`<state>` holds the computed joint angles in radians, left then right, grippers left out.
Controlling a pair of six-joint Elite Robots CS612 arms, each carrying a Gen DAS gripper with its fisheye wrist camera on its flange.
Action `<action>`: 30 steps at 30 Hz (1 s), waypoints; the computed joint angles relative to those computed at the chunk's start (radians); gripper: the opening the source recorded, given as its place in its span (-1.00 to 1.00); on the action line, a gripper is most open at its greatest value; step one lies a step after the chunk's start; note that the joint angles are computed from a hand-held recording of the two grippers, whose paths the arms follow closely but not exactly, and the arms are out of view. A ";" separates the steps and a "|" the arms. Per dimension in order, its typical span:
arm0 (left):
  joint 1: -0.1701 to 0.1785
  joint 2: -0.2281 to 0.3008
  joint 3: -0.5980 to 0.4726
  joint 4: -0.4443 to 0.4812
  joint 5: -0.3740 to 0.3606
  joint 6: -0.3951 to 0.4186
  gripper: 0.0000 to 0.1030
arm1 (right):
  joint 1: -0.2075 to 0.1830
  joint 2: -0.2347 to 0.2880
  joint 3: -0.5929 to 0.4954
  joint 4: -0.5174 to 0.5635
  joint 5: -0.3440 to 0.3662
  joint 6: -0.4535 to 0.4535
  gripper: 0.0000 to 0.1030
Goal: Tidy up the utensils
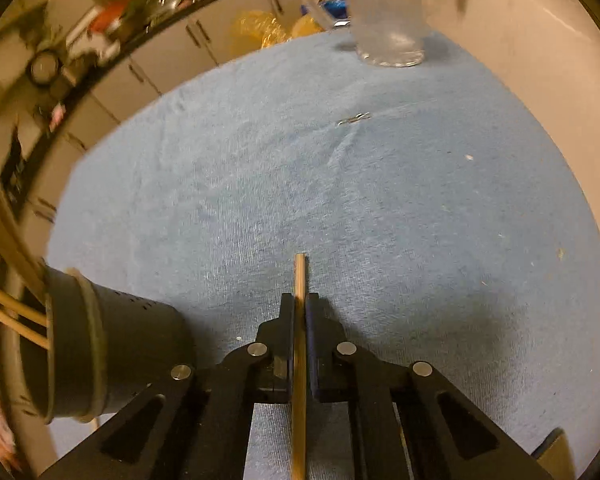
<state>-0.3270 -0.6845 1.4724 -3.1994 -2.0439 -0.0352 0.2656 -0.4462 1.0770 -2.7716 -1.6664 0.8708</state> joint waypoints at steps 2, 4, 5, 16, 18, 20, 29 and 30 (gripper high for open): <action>-0.002 -0.001 0.000 -0.002 0.006 -0.001 -0.88 | -0.001 -0.020 0.055 -0.099 0.008 0.027 -0.90; -0.004 -0.003 0.004 -0.006 0.009 -0.002 -0.88 | 0.004 -0.037 0.101 -0.205 0.003 0.035 -0.90; -0.006 -0.005 0.007 -0.010 0.012 -0.001 -0.88 | 0.007 -0.043 0.115 -0.234 -0.006 0.030 -0.90; -0.019 -0.026 0.035 -0.035 0.038 0.010 -0.88 | 0.074 -0.111 0.254 -0.609 -0.137 -0.109 -0.90; -0.021 -0.029 0.039 -0.039 0.043 0.010 -0.88 | 0.083 -0.113 0.251 -0.635 -0.160 -0.138 -0.90; -0.022 -0.033 0.042 -0.043 0.049 0.010 -0.88 | 0.092 -0.117 0.257 -0.662 -0.175 -0.159 -0.90; -0.025 -0.045 0.042 -0.065 0.065 0.010 -0.88 | 0.106 -0.149 0.300 -0.745 -0.207 -0.179 -0.90; -0.025 -0.045 0.041 -0.067 0.067 0.010 -0.88 | 0.105 -0.149 0.301 -0.749 -0.205 -0.180 -0.90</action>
